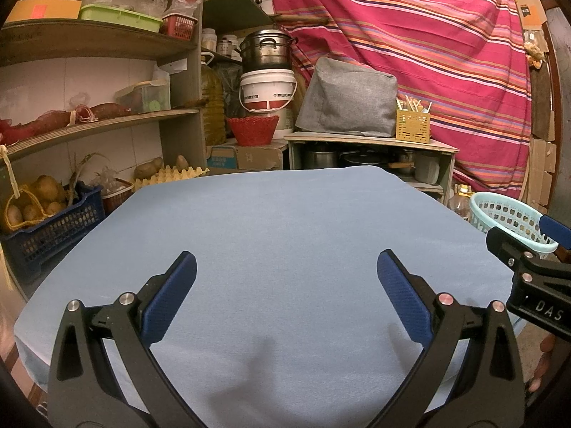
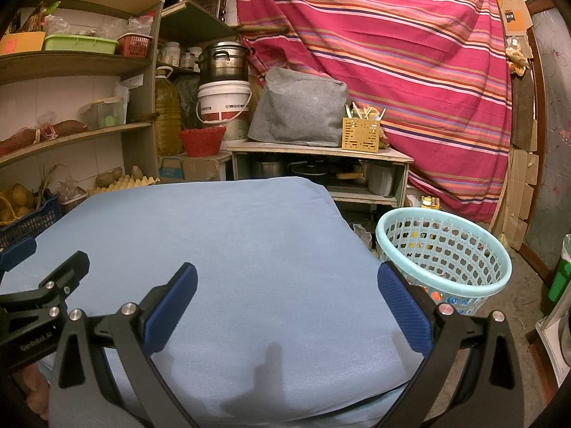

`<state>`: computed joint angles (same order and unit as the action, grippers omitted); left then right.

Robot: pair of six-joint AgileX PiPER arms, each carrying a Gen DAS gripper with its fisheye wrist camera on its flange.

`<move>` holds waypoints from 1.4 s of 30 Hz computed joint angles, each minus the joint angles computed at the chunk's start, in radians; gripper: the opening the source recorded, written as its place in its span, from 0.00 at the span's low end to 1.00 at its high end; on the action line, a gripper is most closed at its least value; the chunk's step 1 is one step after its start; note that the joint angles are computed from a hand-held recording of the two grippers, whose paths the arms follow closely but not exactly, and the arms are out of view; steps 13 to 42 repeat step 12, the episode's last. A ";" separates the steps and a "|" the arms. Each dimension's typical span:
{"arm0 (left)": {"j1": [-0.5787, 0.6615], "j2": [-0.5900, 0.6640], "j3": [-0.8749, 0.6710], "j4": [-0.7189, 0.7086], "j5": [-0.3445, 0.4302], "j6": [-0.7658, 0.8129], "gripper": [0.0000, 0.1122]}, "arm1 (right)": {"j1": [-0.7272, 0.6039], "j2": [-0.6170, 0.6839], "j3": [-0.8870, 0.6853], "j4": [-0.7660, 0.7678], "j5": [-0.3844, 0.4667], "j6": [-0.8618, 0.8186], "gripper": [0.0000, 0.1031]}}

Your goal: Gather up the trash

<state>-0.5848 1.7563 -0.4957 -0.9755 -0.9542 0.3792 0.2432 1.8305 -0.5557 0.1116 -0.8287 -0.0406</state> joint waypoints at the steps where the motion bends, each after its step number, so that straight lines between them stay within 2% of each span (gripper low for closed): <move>1: 0.001 0.000 0.000 0.003 0.002 -0.002 0.87 | 0.002 0.000 0.000 0.004 0.000 -0.002 0.96; 10: 0.078 -0.045 0.041 0.087 0.052 -0.037 0.87 | 0.005 0.001 0.000 0.008 -0.001 -0.004 0.96; 42: 0.084 -0.046 0.044 0.093 0.050 -0.038 0.87 | 0.003 0.001 0.001 0.006 -0.002 -0.003 0.96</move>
